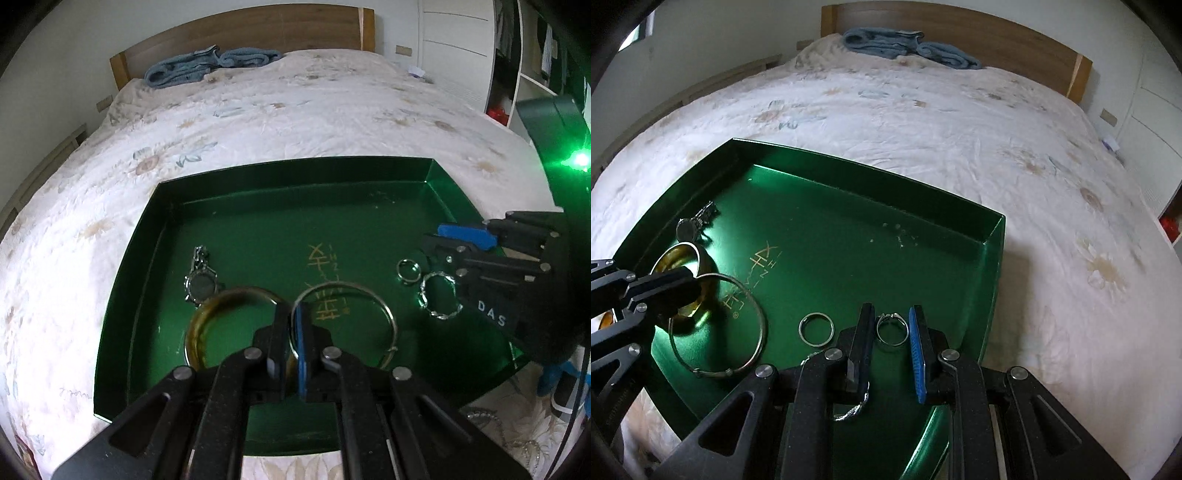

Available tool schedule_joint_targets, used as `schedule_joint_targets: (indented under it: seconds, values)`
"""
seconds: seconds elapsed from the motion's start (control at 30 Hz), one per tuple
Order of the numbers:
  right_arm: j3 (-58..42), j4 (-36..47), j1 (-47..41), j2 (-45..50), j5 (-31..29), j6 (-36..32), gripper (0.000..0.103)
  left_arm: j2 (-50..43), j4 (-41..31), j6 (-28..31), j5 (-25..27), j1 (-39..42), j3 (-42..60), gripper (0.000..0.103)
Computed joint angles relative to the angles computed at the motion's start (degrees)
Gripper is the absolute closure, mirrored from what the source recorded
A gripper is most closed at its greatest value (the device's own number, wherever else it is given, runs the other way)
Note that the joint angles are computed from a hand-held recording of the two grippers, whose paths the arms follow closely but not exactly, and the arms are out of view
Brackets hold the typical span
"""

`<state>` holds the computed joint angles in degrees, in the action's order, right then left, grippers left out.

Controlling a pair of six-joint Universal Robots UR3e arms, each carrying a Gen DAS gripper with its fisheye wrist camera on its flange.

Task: Organize jewelry
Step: 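Carry the silver bangle and stone ring over the green tray with both tools, then open both tools to drop the bangle and ring into the tray, then withdraw both open tools from the tray toward the remaining jewelry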

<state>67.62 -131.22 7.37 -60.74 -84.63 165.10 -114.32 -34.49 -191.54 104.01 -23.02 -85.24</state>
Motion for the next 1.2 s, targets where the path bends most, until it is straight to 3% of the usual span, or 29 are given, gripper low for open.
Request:
schedule_joint_targets:
  seconds: [0.13, 0.27, 0.6, 0.83, 1.2]
  values:
    - [-1.0, 0.7, 0.9, 0.3, -1.9, -0.5, 0.084, 2.1, 1.6, -0.4, -2.9, 1.4, -2.6, 0.097]
    - [-0.9, 1.0, 1.4, -0.2, -2.4, -0.2, 0.064, 5.1, 2.4, -0.2, -4.5, 2.0, -4.7, 0.096]
    - [6.1, -2.5, 1.7, -9.1, -0.4, 3.0, 0.056, 19.2, 3.4, -3.5, -4.8, 2.1, -13.8, 0.094]
    - [16.7, -3.8, 1.1, -21.7, 3.6, 3.9, 0.051, 30.2, 6.4, -3.9, 0.6, -2.0, -21.8, 0.094]
    - [33.5, 2.3, -2.8, -47.1, 7.8, 2.3, 0.050, 43.1, -4.3, -6.0, 4.6, -8.4, -26.0, 0.094]
